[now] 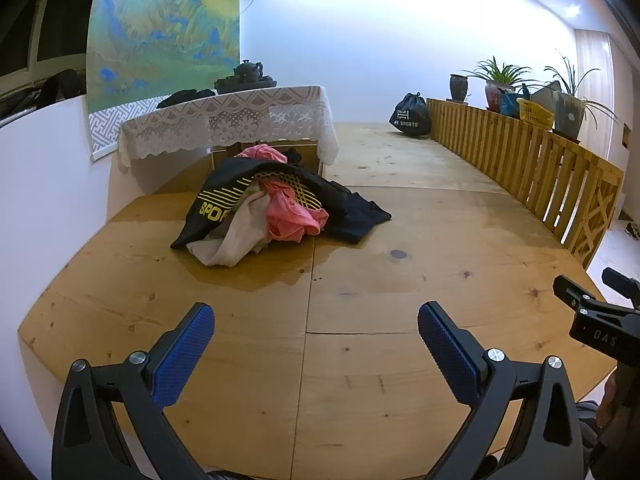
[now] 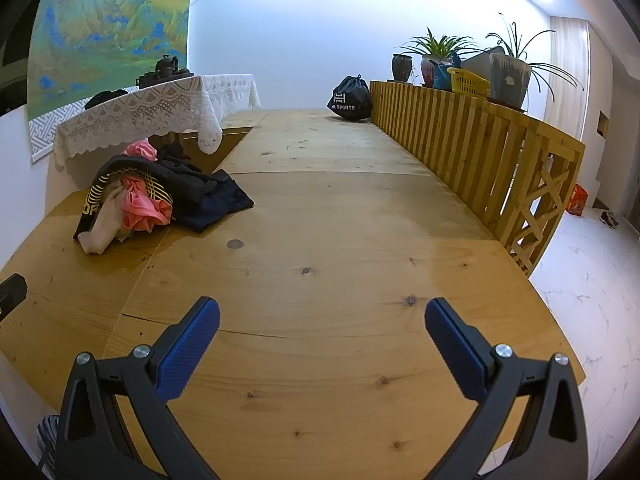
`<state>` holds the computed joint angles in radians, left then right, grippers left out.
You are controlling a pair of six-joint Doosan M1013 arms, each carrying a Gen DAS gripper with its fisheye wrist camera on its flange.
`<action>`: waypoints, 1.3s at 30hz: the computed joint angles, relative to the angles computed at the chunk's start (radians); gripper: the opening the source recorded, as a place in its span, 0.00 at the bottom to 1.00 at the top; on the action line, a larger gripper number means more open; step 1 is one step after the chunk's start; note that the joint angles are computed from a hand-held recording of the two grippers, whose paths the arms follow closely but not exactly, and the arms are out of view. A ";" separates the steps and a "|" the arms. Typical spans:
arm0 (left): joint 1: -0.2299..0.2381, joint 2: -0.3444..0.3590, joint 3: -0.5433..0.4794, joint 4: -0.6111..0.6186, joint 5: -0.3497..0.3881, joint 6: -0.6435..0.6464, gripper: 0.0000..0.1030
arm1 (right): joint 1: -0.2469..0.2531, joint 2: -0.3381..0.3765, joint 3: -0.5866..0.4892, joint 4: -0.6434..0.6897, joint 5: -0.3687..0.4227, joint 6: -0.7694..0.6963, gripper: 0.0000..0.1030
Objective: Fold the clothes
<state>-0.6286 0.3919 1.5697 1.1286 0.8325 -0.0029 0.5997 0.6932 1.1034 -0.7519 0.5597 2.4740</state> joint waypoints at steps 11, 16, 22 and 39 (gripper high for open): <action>0.009 -0.008 0.007 -0.007 -0.015 -0.011 1.00 | 0.002 0.002 -0.003 -0.013 0.013 -0.002 1.00; 0.000 -0.005 -0.001 -0.001 0.010 -0.008 1.00 | 0.002 0.001 -0.001 -0.006 0.009 -0.005 1.00; 0.003 -0.009 0.005 0.005 0.004 -0.014 1.00 | 0.002 0.001 0.000 -0.006 0.008 -0.005 1.00; 0.006 -0.003 -0.005 -0.012 0.012 0.005 1.00 | -0.001 0.009 -0.011 0.026 0.001 -0.040 1.00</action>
<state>-0.6221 0.3892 1.5647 1.1167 0.8446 0.0018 0.5985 0.7025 1.0922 -0.7259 0.5604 2.4336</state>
